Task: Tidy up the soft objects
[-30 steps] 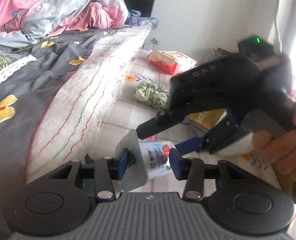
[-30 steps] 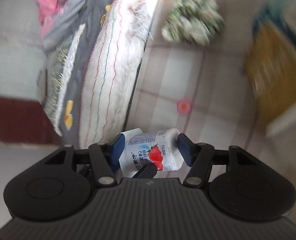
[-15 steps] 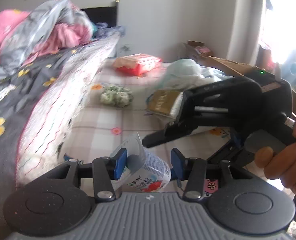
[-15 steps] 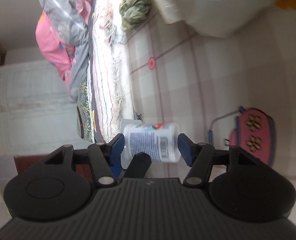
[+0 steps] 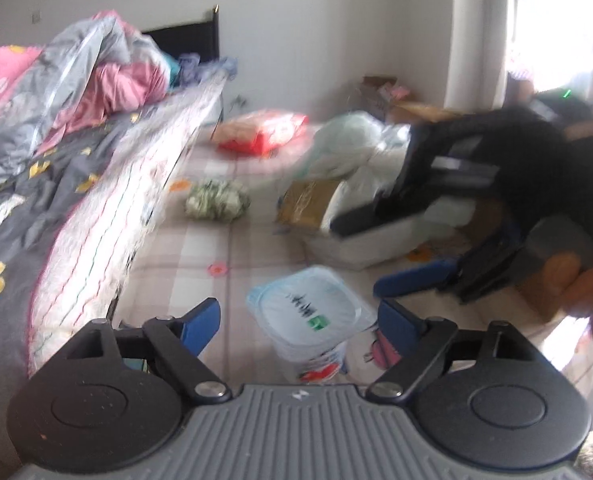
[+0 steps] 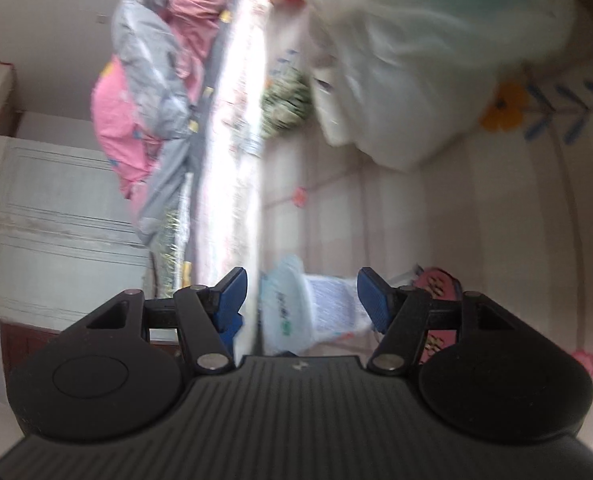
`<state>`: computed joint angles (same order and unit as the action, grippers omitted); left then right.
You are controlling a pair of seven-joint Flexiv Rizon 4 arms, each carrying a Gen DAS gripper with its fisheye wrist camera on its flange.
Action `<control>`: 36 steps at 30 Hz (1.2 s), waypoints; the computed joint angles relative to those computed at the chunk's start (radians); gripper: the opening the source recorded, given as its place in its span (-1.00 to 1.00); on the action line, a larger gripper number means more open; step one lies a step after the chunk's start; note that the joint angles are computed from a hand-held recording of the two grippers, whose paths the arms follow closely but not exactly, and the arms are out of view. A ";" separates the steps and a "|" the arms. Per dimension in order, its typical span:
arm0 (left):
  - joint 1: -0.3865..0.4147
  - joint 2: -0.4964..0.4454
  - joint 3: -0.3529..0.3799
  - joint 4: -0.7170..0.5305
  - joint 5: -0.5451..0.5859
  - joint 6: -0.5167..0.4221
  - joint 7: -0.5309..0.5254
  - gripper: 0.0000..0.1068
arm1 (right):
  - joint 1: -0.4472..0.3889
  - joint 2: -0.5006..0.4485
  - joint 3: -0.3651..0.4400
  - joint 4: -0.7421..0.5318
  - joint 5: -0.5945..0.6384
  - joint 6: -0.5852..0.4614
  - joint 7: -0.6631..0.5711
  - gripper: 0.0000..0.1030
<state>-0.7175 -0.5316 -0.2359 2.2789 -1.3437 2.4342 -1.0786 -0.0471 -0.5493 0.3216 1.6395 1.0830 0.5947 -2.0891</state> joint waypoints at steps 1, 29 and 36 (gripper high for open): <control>0.007 0.004 -0.008 -0.007 -0.027 -0.029 0.025 0.67 | 0.003 -0.005 0.002 -0.005 0.000 -0.002 -0.004 0.19; 0.015 0.012 -0.005 -0.112 -0.035 0.003 0.167 -0.03 | -0.014 0.067 0.026 -0.010 0.034 -0.017 -0.116 -0.42; 0.027 -0.043 -0.034 -0.364 -0.011 0.014 0.451 -0.03 | -0.099 0.145 -0.053 -0.062 0.124 -0.099 -0.173 -0.41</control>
<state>-0.6907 -0.5745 -0.2702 1.9144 -1.3550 2.4481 -0.6280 -0.1457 -0.4041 0.2681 1.5771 1.2070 0.4953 -2.2620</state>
